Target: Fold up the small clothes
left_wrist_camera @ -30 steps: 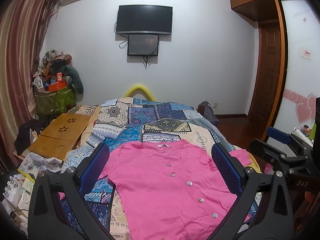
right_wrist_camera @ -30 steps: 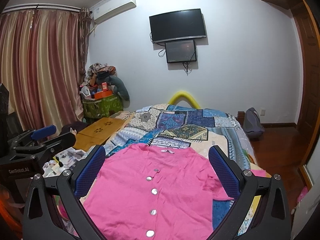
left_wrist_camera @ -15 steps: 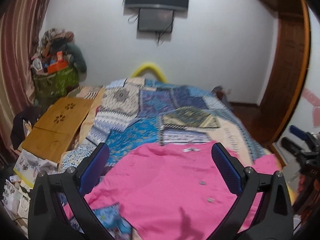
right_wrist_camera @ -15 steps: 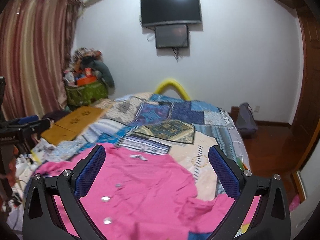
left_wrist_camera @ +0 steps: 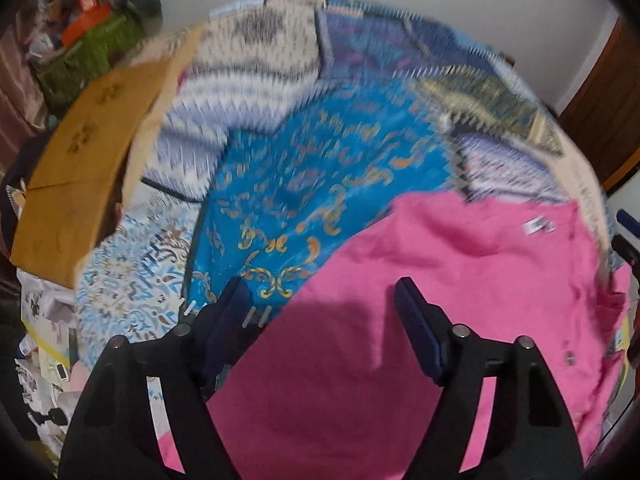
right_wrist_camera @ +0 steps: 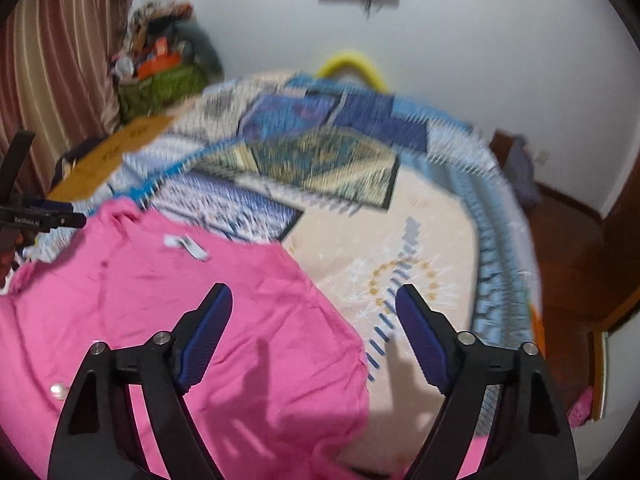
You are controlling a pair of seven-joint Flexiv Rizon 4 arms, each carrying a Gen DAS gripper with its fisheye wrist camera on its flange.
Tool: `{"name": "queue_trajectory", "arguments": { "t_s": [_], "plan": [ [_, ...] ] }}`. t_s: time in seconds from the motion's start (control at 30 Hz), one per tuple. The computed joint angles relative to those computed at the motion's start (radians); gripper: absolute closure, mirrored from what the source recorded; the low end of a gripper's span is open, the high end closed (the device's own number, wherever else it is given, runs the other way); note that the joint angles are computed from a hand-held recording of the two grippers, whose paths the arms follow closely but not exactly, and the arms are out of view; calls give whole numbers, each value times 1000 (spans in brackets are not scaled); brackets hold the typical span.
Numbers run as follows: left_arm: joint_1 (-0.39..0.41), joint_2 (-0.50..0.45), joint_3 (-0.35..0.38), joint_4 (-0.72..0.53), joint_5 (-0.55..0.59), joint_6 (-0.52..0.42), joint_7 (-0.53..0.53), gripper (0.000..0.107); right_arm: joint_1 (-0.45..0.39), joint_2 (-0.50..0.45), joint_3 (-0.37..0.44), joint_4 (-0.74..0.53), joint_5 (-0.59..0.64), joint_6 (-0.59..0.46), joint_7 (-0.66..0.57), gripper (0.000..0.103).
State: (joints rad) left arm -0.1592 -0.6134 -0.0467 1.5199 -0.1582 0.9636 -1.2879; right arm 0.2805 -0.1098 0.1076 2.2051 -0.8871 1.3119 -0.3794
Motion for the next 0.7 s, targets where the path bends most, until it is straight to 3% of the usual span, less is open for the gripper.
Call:
{"name": "queue_trajectory", "arguments": {
  "t_s": [0.17,0.23,0.27,0.3,0.37,0.53,0.7],
  "plan": [
    [22,-15,-48,3,-38,-11,90,60,2,-82,41,-70,262,-38,-261,42],
    [18,-19,-56,-4,-51,-16,110,92,23,-96,16,-75,249,-19,-268,49],
    [9,-24,-50,-17,-47,-22,109,103,31,-103,10,-80,249,-12,-277,60],
    [-4,-29,-38,-29,-34,-26,102,103,34,-108,19,-89,275,-14,-305,68],
    [-36,-42,-7,-60,6,-18,75,103,31,-122,41,-111,345,-15,-384,93],
    [-72,-98,35,-179,65,-25,5,104,55,-124,20,-138,365,-50,-466,98],
    [-102,-179,73,-363,119,-50,-70,104,66,-126,-74,-175,230,-62,-343,98]
  ]
}}
